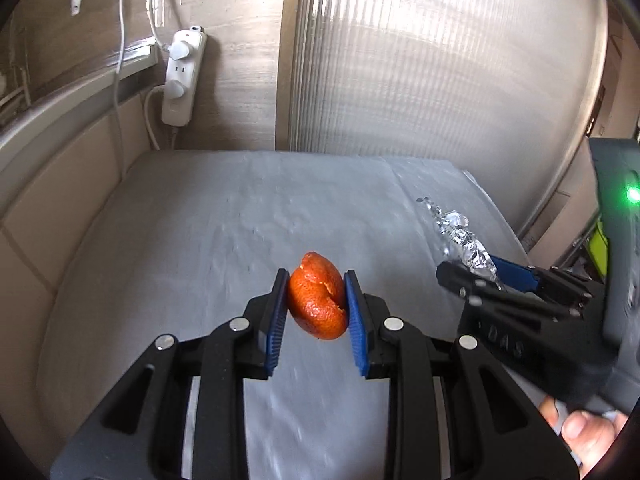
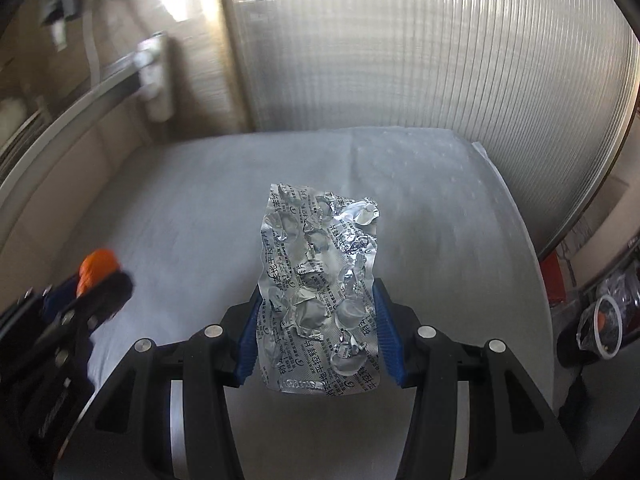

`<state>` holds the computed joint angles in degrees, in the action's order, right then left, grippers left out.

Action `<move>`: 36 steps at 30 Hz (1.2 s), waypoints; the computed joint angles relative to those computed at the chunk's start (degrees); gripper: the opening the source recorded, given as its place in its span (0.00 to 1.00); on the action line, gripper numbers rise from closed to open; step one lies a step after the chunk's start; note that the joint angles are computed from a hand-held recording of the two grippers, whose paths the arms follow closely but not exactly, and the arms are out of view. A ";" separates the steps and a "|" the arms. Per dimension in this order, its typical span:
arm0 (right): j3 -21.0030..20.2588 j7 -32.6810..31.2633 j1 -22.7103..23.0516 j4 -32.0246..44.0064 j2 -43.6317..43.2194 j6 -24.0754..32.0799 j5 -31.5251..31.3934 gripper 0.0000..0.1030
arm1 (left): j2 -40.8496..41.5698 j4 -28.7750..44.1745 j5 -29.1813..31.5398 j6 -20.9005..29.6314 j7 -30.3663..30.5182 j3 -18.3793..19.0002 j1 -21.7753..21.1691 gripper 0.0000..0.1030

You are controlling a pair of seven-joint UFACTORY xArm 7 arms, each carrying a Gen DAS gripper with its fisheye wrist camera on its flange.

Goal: Collect trash
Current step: 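Drop the peel and foil pack into the green basket with both grippers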

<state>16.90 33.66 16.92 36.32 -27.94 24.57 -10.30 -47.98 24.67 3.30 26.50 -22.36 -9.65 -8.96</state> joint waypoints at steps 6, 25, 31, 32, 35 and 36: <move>-2.18 -4.88 8.75 -10.93 -14.64 4.31 6.39 0.49 | -13.32 -5.33 -1.97 10.47 -5.69 -3.67 -4.45 0.26; -1.13 -7.36 25.72 -33.01 -69.15 38.35 19.04 0.49 | -34.15 -14.89 -10.58 33.23 -21.71 -12.59 -29.71 0.26; -0.67 -8.59 24.89 -33.27 -70.76 40.36 19.78 0.49 | -32.20 -15.07 -11.03 32.86 -22.04 -13.49 -33.62 0.29; -0.81 -8.85 24.74 -33.30 -70.74 40.46 19.87 0.49 | -32.15 -15.09 -11.04 32.80 -22.14 -13.47 -34.18 0.39; -0.77 -9.00 24.66 -33.71 -71.76 41.47 20.30 0.49 | -31.81 -13.89 -9.85 34.42 -24.52 -16.10 -34.23 0.69; -0.96 -9.09 24.51 -33.80 -72.11 41.83 20.38 0.49 | -31.43 -13.62 -9.11 34.57 -24.55 -15.99 -33.95 0.73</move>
